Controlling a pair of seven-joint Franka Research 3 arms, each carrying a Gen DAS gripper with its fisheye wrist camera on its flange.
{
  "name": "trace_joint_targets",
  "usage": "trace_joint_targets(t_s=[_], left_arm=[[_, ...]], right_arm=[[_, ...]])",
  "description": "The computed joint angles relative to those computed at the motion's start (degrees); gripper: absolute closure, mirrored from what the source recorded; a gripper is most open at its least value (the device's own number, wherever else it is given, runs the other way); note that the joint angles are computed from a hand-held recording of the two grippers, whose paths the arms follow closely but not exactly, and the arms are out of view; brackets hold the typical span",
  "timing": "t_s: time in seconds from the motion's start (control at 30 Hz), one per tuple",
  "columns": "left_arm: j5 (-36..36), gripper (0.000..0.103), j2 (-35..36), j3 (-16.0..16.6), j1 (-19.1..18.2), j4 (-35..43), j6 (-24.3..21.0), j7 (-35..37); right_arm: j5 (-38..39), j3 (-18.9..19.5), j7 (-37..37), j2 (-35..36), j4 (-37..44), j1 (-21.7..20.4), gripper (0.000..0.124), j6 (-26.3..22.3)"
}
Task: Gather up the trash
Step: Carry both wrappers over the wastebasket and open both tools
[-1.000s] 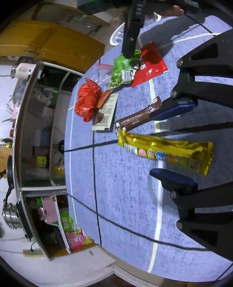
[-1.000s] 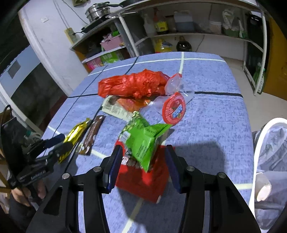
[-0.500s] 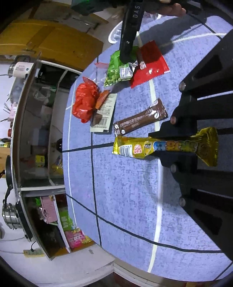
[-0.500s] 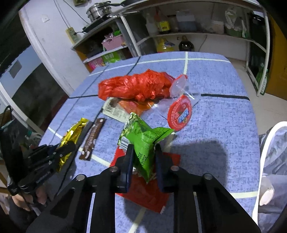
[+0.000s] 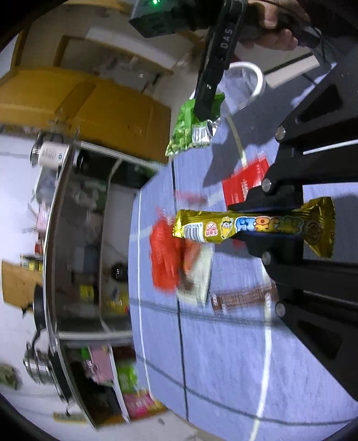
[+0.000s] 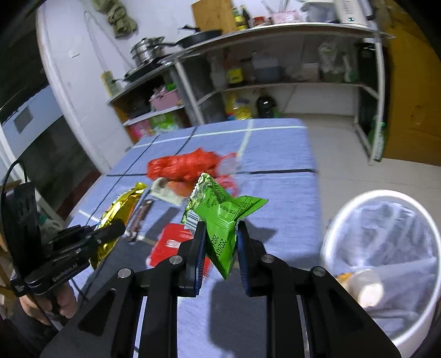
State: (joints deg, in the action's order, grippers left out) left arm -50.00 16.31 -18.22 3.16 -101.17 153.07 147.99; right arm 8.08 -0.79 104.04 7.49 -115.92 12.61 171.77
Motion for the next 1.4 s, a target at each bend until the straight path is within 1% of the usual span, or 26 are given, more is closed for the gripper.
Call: trace_joint_targets(t_s=[0.07, 0.13, 0.17, 0.27, 0.3, 0.43, 0.53, 0.6, 0.67, 0.77, 0.83, 0.9, 0.93, 1.0, 1.07, 1.1, 1.13, 1.17, 1.2, 1.23, 1.3, 1.4], left_arm=[[-0.7, 0.091, -0.4, -1.1, -0.6, 0.1, -1.2, 1.1], [-0.8, 0.091, -0.7, -1.6, -1.8, 0.1, -1.9, 1.7], [-0.9, 0.091, -0.8, -1.9, -2.4, 0.1, -2.5, 1.7], [-0.1, 0.091, -0.5, -2.2, -4.6, 0.9, -3.9, 1.2], [0.4, 0.091, -0.3, -2.4, -5.5, 1.3, -4.2, 0.7], [3.5, 0.091, 1.7, -2.8, -8.5, 4.1, -5.7, -3.0], [6.4, 0.091, 4.0, -3.5, -10.3, 6.8, -7.0, -6.7], [8.4, 0.091, 5.8, -4.0, -11.3, 8.8, -7.3, -9.0], [11.3, 0.091, 8.0, -4.3, -12.5, 10.9, -7.4, -11.8], [16.0, 0.091, 10.9, -4.4, -13.7, 13.6, -8.4, -16.4], [18.7, 0.091, 12.5, -4.5, -14.4, 15.0, -8.2, -19.3], [20.1, 0.091, 13.4, -5.4, -14.2, 15.5, -8.1, -20.7], [21.0, 0.09, 13.9, -5.5, -14.2, 16.0, -8.2, -21.6], [22.4, 0.089, 14.1, -5.8, -14.1, 16.2, -8.1, -23.0], [23.1, 0.088, 14.4, -6.4, -13.7, 16.5, -8.4, -23.5], [23.6, 0.084, 14.5, -6.5, -13.7, 16.5, -8.2, -23.9], [24.0, 0.081, 14.7, -6.6, -13.7, 16.8, -8.1, -24.3], [24.1, 0.074, 14.8, -6.8, -13.5, 16.8, -8.2, -24.5], [24.1, 0.072, 15.1, -7.0, -13.3, 17.0, -8.4, -24.6], [24.1, 0.072, 15.1, -7.2, -13.1, 17.0, -8.4, -24.7], [24.7, 0.071, 14.9, -7.2, -13.1, 16.7, -7.9, -24.9], [23.6, 0.071, 14.1, -8.2, -11.8, 15.7, -7.6, -23.7]], right_arm=[[-4.3, -2.2, 4.3, -2.4, -3.0, 0.8, 0.102, 0.9], [-7.4, -3.0, 8.0, -5.2, -6.7, -0.3, 0.102, 1.9], [-10.5, -3.5, 11.3, -6.9, -8.9, -1.2, 0.102, 2.3], [-14.9, -2.7, 16.3, -10.1, -13.1, -4.9, 0.102, 3.4], [-17.0, -2.2, 18.8, -11.4, -15.0, -6.7, 0.102, 3.8], [-18.9, 0.2, 21.9, -13.9, -19.0, -12.5, 0.102, 5.1], [-16.9, 1.1, 20.7, -14.1, -20.2, -14.9, 0.102, 5.3], [-18.1, 2.3, 21.8, -13.8, -20.4, -17.2, 0.102, 4.5], [-15.8, 1.4, 19.7, -13.1, -20.4, -16.9, 0.102, 4.4], [-15.3, 1.1, 18.8, -12.4, -20.8, -17.7, 0.102, 4.4], [-14.5, 0.6, 18.2, -11.6, -20.5, -17.5, 0.101, 4.2], [-13.1, -0.1, 17.2, -10.3, -19.5, -16.9, 0.099, 3.3], [-13.2, -0.4, 17.3, -10.0, -19.4, -16.7, 0.099, 3.1], [-16.2, -0.8, 20.2, -9.1, -18.6, -16.7, 0.098, 1.7], [-16.8, -1.5, 20.9, -8.7, -18.1, -16.1, 0.097, 0.6], [-17.3, -1.7, 21.5, -8.6, -18.2, -15.8, 0.095, 0.7], [-18.2, -2.0, 22.3, -8.6, -18.3, -15.7, 0.089, 0.8], [-19.8, -2.2, 23.8, -8.7, -18.3, -15.7, 0.085, 0.8], [-21.3, -2.3, 25.5, -8.8, -18.4, -15.8, 0.076, 0.8], [-21.8, -2.4, 26.1, -9.1, -18.6, -15.8, 0.073, 0.9], [-22.2, -2.5, 26.9, -9.6, -19.1, -15.9, 0.073, 1.4], [-24.0, -2.0, 28.5, -10.4, -19.4, -16.6, 0.072, 1.4]])
